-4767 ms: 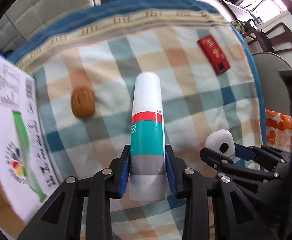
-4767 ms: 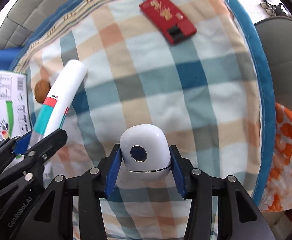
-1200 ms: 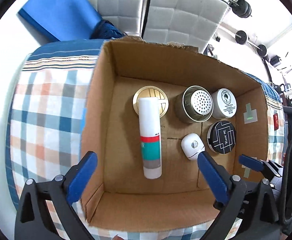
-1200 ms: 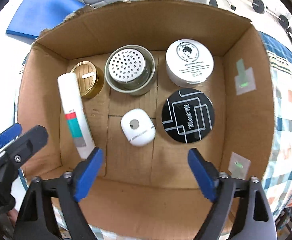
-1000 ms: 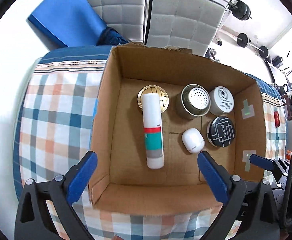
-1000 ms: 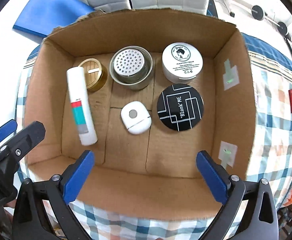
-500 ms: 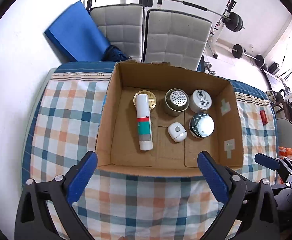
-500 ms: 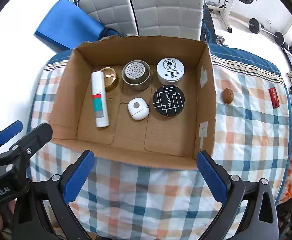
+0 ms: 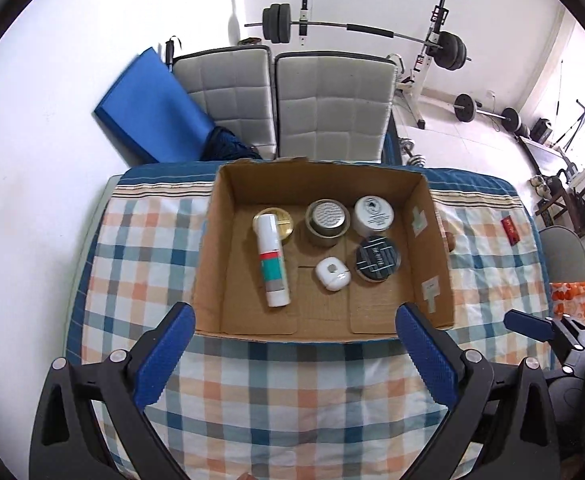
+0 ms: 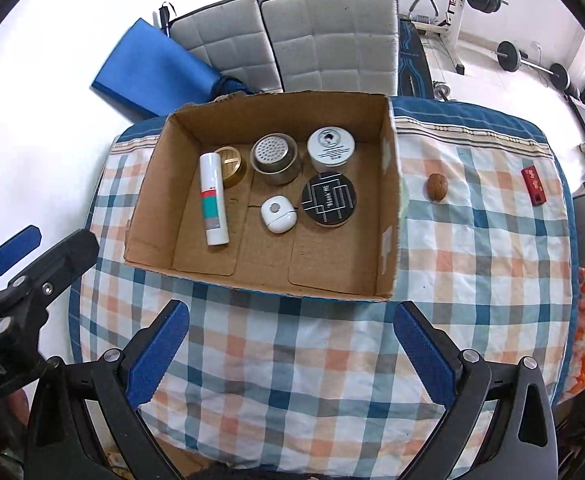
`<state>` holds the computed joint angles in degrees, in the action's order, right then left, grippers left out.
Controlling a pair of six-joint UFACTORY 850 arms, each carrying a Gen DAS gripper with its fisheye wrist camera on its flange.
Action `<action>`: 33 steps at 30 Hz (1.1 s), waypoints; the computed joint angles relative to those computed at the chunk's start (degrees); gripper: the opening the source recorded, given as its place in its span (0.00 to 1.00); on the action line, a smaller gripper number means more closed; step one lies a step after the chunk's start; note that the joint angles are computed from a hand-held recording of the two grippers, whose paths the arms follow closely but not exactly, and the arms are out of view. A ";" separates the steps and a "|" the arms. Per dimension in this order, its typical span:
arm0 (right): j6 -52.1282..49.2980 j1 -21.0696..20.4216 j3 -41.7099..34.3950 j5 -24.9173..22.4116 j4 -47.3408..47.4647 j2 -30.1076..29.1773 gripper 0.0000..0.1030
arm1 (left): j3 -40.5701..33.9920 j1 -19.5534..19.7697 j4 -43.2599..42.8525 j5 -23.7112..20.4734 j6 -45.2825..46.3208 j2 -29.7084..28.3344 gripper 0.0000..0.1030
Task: Organize rigid objects
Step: 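Lift both grippers out of the box and move toward the walnut and red packet, then grasp the walnut with the left gripper while the right grasps the red packet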
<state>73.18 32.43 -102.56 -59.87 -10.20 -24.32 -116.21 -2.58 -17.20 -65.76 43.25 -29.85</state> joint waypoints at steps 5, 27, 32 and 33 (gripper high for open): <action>1.92 -2.05 8.03 2.27 -0.12 5.95 1.00 | 0.91 -2.88 -0.10 -2.15 -2.64 0.58 1.00; -10.73 -33.09 47.27 8.01 6.61 29.57 1.00 | -1.44 -30.11 20.52 1.43 -20.47 -12.67 1.00; -14.66 -36.69 48.36 8.99 5.59 25.02 1.00 | -2.58 -31.55 24.59 1.12 -25.03 -17.14 1.00; -15.37 -37.05 48.14 9.27 5.22 23.84 1.00 | -2.97 -31.69 24.97 0.95 -25.56 -17.92 1.00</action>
<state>57.80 -4.62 -54.42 -50.60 -4.98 -0.47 -119.18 -34.27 7.77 -64.81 17.70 -47.77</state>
